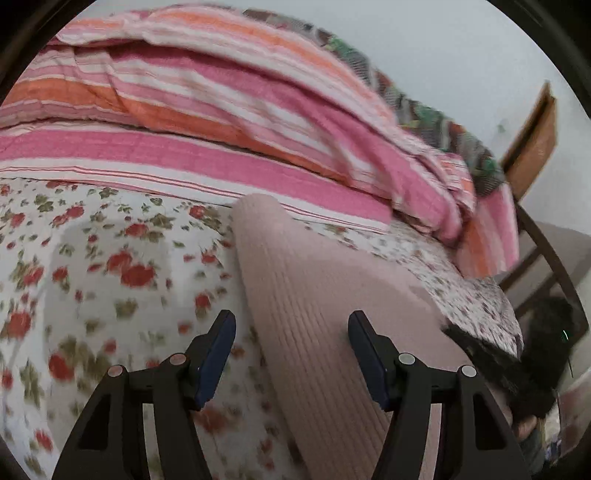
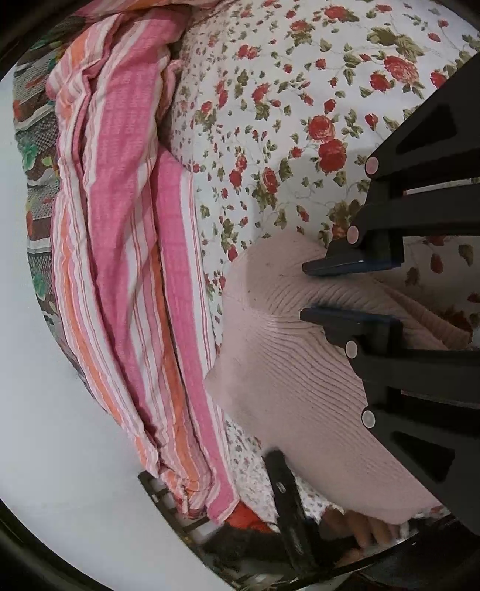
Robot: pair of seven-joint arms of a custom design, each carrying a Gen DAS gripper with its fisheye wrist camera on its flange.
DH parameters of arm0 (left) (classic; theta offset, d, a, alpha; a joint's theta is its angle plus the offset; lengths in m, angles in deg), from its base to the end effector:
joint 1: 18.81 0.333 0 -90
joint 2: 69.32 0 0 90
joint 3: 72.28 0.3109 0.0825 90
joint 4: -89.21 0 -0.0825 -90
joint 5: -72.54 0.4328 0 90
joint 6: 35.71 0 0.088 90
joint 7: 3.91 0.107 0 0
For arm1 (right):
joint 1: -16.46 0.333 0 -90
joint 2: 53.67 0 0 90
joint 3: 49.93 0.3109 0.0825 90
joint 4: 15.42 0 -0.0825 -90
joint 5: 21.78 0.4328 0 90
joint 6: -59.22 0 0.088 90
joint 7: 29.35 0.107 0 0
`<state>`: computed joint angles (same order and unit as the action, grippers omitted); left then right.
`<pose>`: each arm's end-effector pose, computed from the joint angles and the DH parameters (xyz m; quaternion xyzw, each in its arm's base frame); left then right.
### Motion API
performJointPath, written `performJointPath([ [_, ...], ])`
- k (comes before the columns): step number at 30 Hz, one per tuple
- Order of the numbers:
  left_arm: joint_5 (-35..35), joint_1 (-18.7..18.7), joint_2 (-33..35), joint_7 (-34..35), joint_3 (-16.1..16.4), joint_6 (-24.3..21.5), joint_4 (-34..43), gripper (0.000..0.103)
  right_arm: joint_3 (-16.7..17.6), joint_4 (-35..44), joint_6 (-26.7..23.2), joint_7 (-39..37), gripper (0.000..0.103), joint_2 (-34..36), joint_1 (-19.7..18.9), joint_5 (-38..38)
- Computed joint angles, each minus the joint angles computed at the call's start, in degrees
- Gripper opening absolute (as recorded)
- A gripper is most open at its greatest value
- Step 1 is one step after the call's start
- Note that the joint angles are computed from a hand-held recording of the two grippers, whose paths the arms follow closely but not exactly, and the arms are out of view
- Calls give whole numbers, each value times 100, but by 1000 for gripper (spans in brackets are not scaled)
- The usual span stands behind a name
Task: Fold small clothes
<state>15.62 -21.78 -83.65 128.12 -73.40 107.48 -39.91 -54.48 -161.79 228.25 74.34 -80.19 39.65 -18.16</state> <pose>0.5565 -0.0349 0.4932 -0.5966 0.6794 -0.4259 0.0329 0.4664 0.1510 0.4998 -0.6500 0.6358 -0.1683 0.3807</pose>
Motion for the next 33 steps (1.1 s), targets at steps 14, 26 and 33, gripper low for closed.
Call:
performJointPath([
  [14, 973, 192, 1012, -1165, -488, 872, 800, 46, -44, -28, 103, 41, 16, 20, 47, -42],
  [26, 2618, -410, -1244, -1277, -588, 2140, -1507, 48, -16, -245, 357, 109, 19, -320, 63, -169],
  [33, 2915, -703, -2035, -1768, -383, 2442, -2288, 48, 338, -484, 477, 54, 30, -601, -78, -624],
])
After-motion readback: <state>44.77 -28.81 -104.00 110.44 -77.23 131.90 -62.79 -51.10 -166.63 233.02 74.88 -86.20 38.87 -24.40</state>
